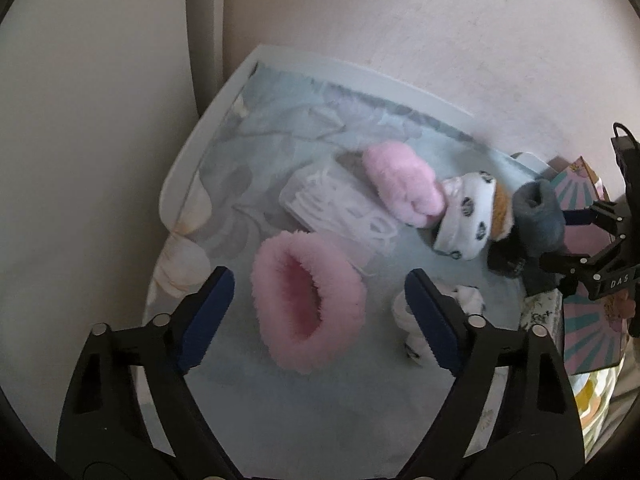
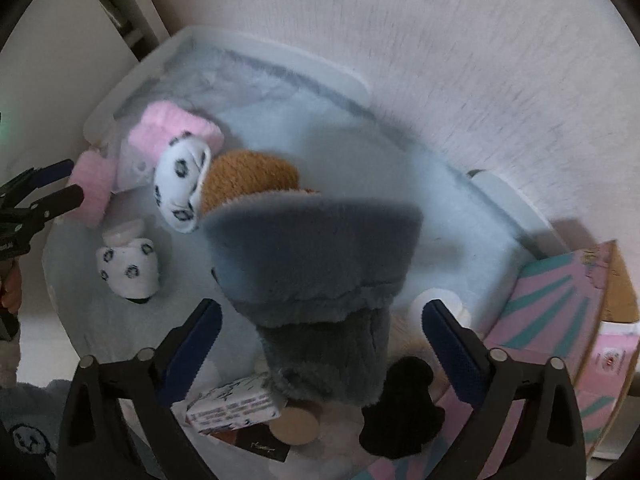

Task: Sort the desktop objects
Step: 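Grasp the grey fuzzy sock with the right tool while the left tool grasps the pink fluffy hair tie, then carry both items into the cardboard box and open both tools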

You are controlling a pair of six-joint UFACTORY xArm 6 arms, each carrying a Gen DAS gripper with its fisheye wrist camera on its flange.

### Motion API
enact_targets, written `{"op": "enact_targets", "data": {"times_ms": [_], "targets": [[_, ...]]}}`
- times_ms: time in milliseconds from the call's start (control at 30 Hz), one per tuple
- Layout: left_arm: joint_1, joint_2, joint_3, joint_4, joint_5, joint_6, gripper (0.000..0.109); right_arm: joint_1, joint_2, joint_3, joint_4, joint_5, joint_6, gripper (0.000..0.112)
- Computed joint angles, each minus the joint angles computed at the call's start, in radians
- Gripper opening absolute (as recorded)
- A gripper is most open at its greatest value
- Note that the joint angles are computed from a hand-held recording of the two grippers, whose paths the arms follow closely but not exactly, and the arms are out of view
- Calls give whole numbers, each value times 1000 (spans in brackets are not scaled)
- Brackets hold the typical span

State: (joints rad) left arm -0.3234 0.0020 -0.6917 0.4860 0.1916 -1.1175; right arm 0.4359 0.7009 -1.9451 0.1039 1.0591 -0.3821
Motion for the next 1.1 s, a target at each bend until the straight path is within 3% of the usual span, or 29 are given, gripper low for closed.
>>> {"op": "enact_targets", "data": {"times_ms": [100, 167, 233, 333, 400, 733, 1100], "targets": [[2, 38, -1, -94, -35, 67, 66, -5, 59, -81, 0, 68, -4, 84], [-5, 63, 5, -221, -72, 170, 53, -17, 91, -132, 56, 119, -31, 76], [-2, 69, 4, -182, -80, 133, 43, -27, 103, -157, 92, 140, -40, 69], [-7, 67, 10, -196, -90, 132, 32, -39, 108, -177, 108, 155, -40, 48], [-1, 67, 7, -154, -85, 95, 30, -48, 105, -176, 112, 157, -44, 37], [-12, -9, -7, -74, 16, 51, 27, -74, 10, -82, 155, 91, -46, 30], [-50, -176, -114, -2, 271, 117, 27, -83, -78, -69, 249, 74, 18, 30]]}}
